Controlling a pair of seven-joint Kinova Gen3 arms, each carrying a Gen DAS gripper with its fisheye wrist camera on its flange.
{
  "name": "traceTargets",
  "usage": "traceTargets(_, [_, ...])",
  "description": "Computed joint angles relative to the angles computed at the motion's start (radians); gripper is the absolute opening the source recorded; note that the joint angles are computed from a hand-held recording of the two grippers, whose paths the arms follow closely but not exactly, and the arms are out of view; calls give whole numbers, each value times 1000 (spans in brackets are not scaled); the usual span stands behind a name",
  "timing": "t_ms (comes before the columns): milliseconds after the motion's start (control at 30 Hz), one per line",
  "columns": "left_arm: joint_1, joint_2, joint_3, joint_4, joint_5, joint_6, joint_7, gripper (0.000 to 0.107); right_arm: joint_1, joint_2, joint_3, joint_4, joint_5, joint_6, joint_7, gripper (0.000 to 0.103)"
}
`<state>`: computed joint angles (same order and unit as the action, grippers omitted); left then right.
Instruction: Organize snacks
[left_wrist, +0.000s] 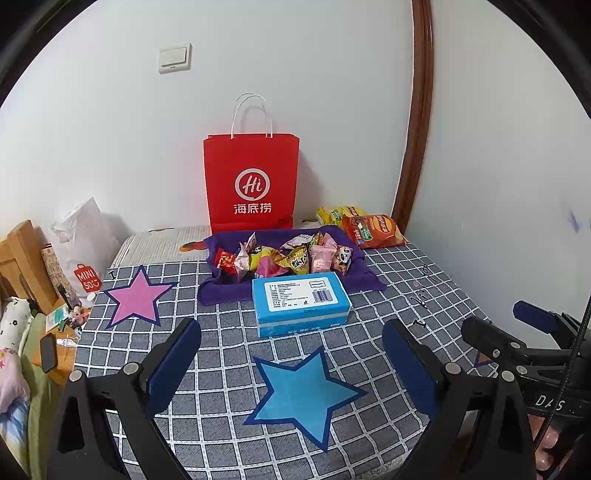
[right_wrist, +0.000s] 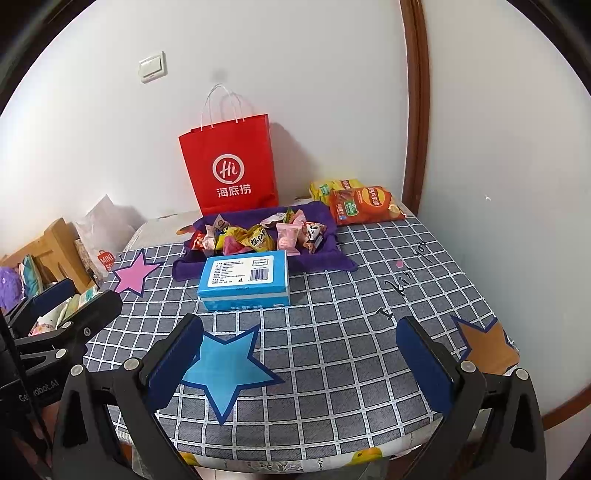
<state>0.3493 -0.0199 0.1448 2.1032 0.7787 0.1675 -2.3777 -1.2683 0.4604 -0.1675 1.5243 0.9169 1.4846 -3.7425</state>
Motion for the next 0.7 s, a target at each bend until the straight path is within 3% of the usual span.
traceTargets(433, [3,-1,5,1,-41,-7,46,99,-3,2,0,-6,1,5,0,103])
traceTargets(533, [6,-1,-6,0,1,1,2,99,-5,3,1,-7,2,6,-1,102])
traceTargets(700, [1,-1,-1,-2,-18,2,18,99,-5,4,1,-9,3,8,1,102])
